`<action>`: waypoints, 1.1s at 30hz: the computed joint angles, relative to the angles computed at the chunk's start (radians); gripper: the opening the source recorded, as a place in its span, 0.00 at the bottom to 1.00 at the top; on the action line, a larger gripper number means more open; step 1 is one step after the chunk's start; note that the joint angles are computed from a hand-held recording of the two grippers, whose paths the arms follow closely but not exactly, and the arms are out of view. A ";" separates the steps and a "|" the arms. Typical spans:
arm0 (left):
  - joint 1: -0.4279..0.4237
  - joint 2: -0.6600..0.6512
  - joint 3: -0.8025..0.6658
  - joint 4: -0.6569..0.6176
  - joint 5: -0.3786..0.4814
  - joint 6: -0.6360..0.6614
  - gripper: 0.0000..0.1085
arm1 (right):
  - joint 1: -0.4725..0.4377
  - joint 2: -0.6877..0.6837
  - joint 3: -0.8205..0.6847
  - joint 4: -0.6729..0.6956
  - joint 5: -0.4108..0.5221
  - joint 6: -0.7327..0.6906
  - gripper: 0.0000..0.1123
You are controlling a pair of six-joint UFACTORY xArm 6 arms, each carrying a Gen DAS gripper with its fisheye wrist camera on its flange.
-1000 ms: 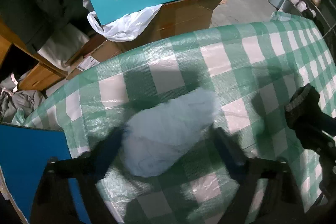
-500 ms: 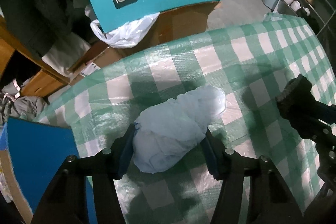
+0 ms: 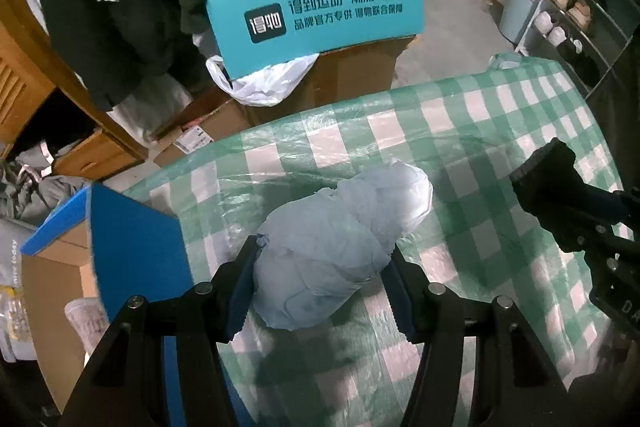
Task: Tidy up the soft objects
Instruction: 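Lift the black sock with right tool while left tool carries the white sock over the box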
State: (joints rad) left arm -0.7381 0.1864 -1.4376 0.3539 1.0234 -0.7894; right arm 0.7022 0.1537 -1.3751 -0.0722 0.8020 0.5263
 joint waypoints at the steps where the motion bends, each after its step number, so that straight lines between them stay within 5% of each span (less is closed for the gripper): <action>1: -0.003 -0.008 0.002 0.002 0.004 -0.002 0.55 | 0.001 -0.007 0.002 -0.003 0.002 0.000 0.32; 33: -0.150 -0.382 0.247 0.122 0.124 -0.236 0.55 | 0.136 -0.193 0.036 -0.091 0.047 0.026 0.32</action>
